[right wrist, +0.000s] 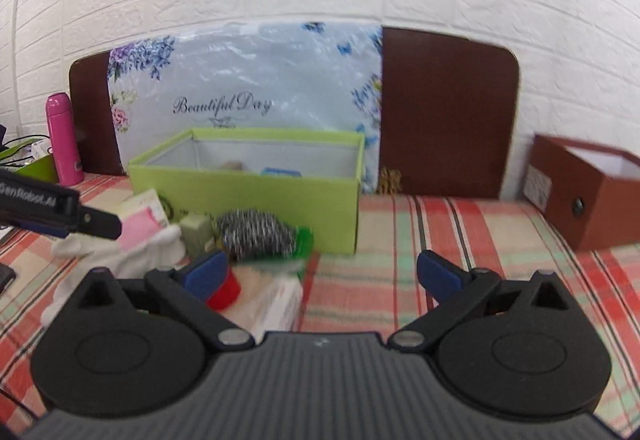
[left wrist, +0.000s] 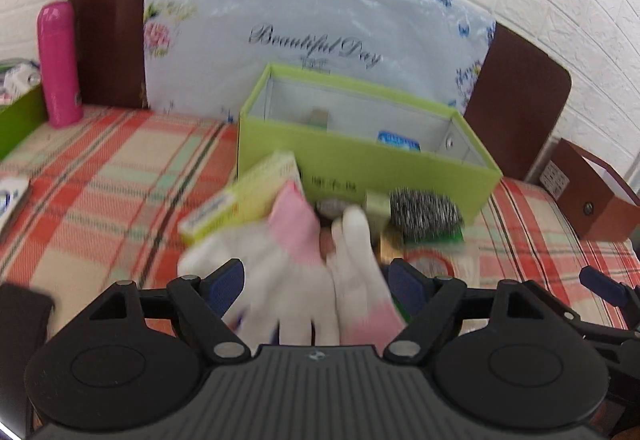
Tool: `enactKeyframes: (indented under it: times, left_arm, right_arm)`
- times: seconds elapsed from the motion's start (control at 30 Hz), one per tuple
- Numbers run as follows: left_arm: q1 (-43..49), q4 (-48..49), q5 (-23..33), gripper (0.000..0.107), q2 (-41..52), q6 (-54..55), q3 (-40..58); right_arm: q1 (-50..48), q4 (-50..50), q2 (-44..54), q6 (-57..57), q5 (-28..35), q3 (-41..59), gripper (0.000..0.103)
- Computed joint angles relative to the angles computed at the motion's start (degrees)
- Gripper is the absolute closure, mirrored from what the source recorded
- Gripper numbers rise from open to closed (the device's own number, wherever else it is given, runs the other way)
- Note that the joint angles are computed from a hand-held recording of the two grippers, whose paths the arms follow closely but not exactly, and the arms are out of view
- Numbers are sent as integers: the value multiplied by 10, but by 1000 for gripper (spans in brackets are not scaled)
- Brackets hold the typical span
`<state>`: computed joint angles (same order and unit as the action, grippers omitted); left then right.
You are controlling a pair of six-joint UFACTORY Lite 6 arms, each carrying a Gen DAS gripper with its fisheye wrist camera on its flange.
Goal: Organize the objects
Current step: 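Grasp the clear plastic cup with the right tool while the left tool grasps the white pink-cuffed glove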
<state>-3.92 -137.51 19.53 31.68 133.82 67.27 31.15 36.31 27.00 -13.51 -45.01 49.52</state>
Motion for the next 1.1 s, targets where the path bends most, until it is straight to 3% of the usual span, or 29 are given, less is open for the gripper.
enactKeyframes:
  times: [0.07,0.13,0.3,0.4,0.6,0.73,0.8,0.87,0.93,0.97,1.03,1.1]
  left_arm:
    - [4,20,21,24,-9,-16,-34]
    - [2,26,34,24,-11,-20,-52]
    - [-10,-5,32,25,-12,4,-54]
    - [-6,-15,43,25,-30,19,-73]
    - [1,9,57,25,-27,-11,-73]
    - [-20,43,38,25,20,-48,-9]
    - [-26,78,34,25,48,-83,26]
    - [-28,116,31,35,73,-119,58]
    - [-27,166,24,81,92,-157,82]
    - [-23,187,19,92,94,-171,84]
    - [7,252,65,102,70,-227,56]
    - [40,281,127,102,13,-234,-8]
  right_arm:
    - [21,16,-16,3,-12,-38,3]
    - [35,0,-36,16,-12,-73,11]
    - [68,-104,-78,122,18,-132,13]
    - [107,-111,-62,129,18,-123,13]
    - [149,-23,0,29,35,-43,13]
    - [136,-39,5,39,58,-40,45]
    - [120,-69,-5,75,71,-53,48]
    - [110,-83,-19,95,68,-74,48]
    - [106,-82,-34,99,58,-98,49]
    - [103,-82,-41,103,56,-108,49]
    - [98,-85,-52,114,51,-125,49]
    - [92,-94,-58,125,47,-136,49]
